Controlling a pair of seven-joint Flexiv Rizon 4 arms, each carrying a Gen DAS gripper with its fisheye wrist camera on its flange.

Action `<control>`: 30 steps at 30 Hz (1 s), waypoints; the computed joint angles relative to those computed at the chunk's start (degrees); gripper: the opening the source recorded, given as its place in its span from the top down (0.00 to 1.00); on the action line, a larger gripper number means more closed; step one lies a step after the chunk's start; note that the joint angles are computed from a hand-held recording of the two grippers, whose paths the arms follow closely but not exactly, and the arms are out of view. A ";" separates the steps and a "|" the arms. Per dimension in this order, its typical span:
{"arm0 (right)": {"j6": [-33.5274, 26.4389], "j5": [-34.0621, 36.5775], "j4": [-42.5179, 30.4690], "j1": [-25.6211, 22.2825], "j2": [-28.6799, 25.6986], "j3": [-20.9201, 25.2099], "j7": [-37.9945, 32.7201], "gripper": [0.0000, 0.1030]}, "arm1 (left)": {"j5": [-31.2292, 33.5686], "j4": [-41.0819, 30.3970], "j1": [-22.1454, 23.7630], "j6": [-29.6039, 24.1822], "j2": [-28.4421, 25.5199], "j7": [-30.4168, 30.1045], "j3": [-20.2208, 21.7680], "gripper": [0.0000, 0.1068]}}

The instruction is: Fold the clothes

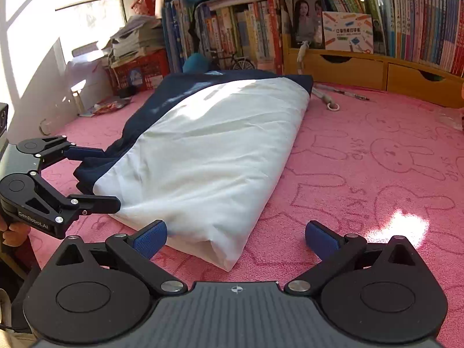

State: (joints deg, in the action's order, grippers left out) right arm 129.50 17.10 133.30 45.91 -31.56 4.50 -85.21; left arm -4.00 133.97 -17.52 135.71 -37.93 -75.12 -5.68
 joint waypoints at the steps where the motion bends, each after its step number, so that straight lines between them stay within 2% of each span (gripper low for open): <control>1: 0.63 -0.20 0.25 -0.62 0.12 0.61 0.56 0.00 | 2.26 0.95 2.14 -0.20 1.41 -0.83 -0.83 0.07; 4: 6.63 -2.11 0.81 -3.39 -0.13 3.09 2.10 0.00 | 10.78 1.32 11.31 -2.93 5.63 -5.21 -5.60 0.04; 5: 7.07 -1.05 0.13 -2.60 0.04 2.49 1.42 0.00 | 14.33 -0.17 13.45 -4.71 6.81 -8.60 -6.13 0.04; 6: 7.47 0.05 -0.59 -1.81 0.20 1.90 0.70 0.00 | 15.13 -1.82 13.98 -5.55 7.20 -10.04 -6.20 0.04; 7: 6.65 1.55 -1.68 -0.39 0.27 0.73 -0.75 0.00 | 12.75 -3.58 12.92 -4.81 6.19 -7.75 -5.93 0.04; 9: 4.60 4.49 -3.99 2.41 0.19 -1.55 -3.85 0.00 | 8.29 -8.26 7.84 -3.21 3.72 -4.25 -1.93 0.04; 11: 2.42 6.04 -5.91 4.30 -0.38 -2.89 -6.12 0.00 | 0.60 -13.17 1.91 -5.01 0.73 1.14 2.21 0.04; 14: 0.51 6.79 -7.46 6.14 -1.69 -3.74 -8.33 0.00 | -8.63 -19.26 -2.92 -9.48 -3.67 7.37 5.66 0.04; 16: -0.52 6.97 -7.88 6.84 -2.37 -3.95 -8.96 0.01 | -11.84 -21.47 -3.15 -11.65 -5.84 8.75 5.92 0.04; 18: -0.51 7.25 -8.15 7.30 -3.47 -4.14 -9.15 0.00 | -11.41 -22.48 -0.39 -12.22 -6.94 7.53 3.89 0.04; 20: -2.70 8.96 -8.72 8.88 -3.66 -5.69 -9.43 0.00 | -13.19 -23.44 0.15 -13.63 -7.48 6.77 4.06 0.04; 24: -7.22 4.78 -8.84 4.52 -2.91 -3.20 -4.56 0.00 | -14.90 -25.49 1.47 -16.90 -8.60 5.46 4.13 0.04; 26: -6.04 2.97 -8.40 3.31 -3.28 -2.49 -2.66 0.00 | -13.75 -26.12 2.76 -17.09 -9.30 4.42 3.26 0.04; 30: -7.45 4.82 -8.10 8.55 -3.05 -7.38 -3.18 0.00 | -10.93 -26.66 7.05 -18.83 -9.57 0.72 -0.32 0.04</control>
State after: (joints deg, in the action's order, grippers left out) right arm 122.05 21.92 125.20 54.46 -34.60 -2.88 -88.39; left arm -14.94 107.31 -10.48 116.88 -47.51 -74.40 -6.00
